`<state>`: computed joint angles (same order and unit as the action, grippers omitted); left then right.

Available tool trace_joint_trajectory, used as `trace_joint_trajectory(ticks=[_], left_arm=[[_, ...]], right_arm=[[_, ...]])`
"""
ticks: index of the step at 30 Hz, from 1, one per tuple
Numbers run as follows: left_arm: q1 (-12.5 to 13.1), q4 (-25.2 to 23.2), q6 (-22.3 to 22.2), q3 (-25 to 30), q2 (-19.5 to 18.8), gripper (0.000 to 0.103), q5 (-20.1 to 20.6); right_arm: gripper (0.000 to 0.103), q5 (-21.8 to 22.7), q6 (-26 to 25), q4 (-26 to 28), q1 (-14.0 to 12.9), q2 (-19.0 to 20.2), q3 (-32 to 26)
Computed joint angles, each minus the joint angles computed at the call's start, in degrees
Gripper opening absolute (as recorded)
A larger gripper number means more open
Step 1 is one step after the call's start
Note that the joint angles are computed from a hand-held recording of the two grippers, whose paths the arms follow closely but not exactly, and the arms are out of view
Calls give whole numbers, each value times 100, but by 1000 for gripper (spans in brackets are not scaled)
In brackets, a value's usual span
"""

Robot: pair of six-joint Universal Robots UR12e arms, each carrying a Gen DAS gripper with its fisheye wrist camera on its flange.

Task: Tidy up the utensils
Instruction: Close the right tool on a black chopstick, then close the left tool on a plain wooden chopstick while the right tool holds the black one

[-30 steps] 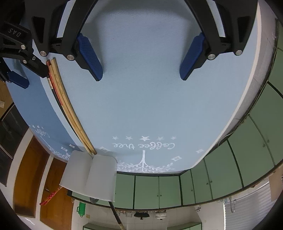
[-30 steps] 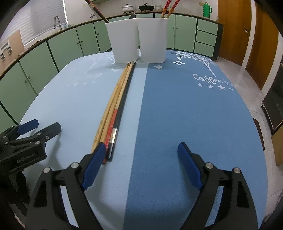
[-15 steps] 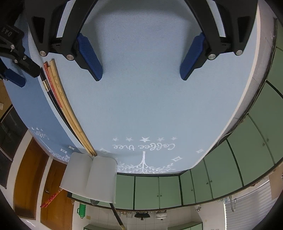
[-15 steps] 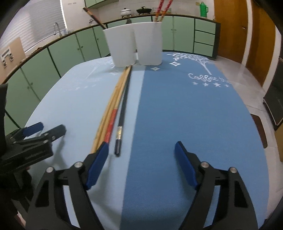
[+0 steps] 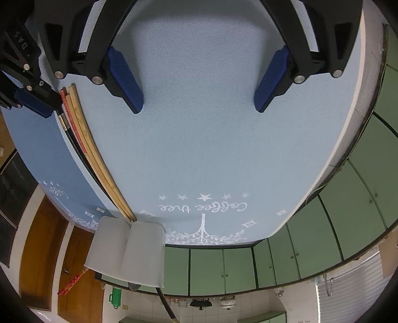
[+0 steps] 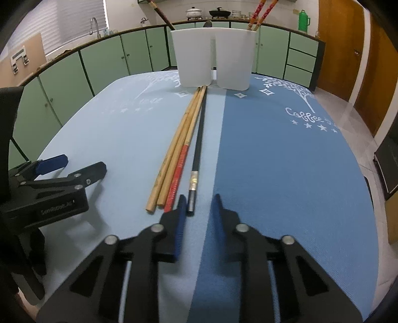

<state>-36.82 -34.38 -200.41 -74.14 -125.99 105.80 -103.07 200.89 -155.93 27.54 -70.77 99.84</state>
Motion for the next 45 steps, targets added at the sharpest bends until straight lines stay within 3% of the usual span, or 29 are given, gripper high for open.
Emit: trace_joint_trajectory(ticks=[2, 14, 25, 31, 36, 40, 45], left_arm=[[-7, -18, 23, 20, -11, 89, 18], [-131, 56, 249, 40, -19, 89, -139], [-234, 358, 543, 31, -30, 89, -745], [-292, -56, 617, 256, -150, 90, -491], [-265, -52, 281, 197, -116, 91, -284], [-207, -60, 49, 90, -46, 91, -99], [-156, 154, -51, -76, 42, 89, -157]], right_arm=[[6, 70, -17, -38, -10, -8, 15], [6, 146, 432, -181, -167, -249, 342], [7, 2, 862, -220, -337, -439, 592], [7, 41, 843, -250, -327, -442, 609], [7, 112, 789, -329, -329, -452, 642], [13, 340, 621, -532, -359, -462, 702], [29, 707, 492, -708, -416, -504, 777]])
